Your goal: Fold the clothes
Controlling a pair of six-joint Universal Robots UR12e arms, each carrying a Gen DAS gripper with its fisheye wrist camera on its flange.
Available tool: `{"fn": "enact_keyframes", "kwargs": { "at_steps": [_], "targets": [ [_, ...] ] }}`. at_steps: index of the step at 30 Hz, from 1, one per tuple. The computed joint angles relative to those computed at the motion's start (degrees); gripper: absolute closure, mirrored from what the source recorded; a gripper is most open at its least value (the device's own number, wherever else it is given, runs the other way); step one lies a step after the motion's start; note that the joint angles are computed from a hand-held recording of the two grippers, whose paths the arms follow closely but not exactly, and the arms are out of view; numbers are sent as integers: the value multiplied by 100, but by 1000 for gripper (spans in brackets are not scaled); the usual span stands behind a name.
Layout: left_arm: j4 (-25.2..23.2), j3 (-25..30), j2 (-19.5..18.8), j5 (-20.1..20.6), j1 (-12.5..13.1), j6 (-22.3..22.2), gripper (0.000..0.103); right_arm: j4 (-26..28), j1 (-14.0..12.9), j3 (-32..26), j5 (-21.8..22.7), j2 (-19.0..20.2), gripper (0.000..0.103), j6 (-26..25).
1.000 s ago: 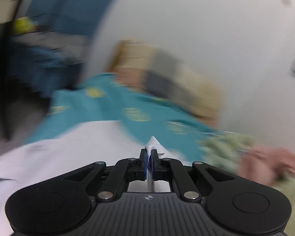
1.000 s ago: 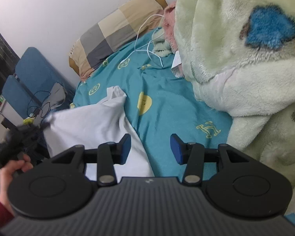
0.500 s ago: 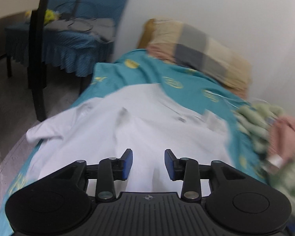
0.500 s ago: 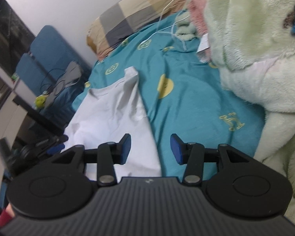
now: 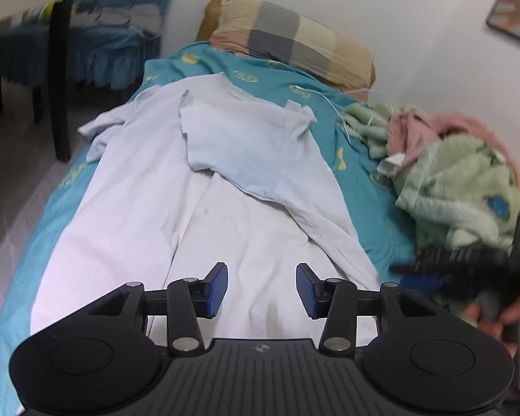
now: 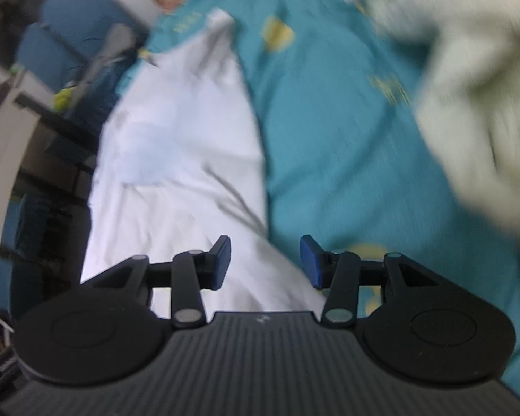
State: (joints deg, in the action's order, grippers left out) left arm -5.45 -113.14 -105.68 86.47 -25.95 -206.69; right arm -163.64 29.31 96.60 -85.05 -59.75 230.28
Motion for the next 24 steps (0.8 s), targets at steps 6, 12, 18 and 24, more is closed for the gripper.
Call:
{"fn": "enact_keyframes", "kwargs": {
  "at_steps": [6,12,18,24],
  "targets": [
    [279,32,-120,-447,230,-69,56,184,20,195,406,-42,56,699],
    [431,13,-195,-703,326,-158,56,573,86,57,865,-54,73,340],
    [620,18,-223,-1103,353,43,56,799,153,67,602,-343,95,27],
    [458,89,-250,-1698,264,868,55,393,70,299,371,-754,95,270]
  ]
}}
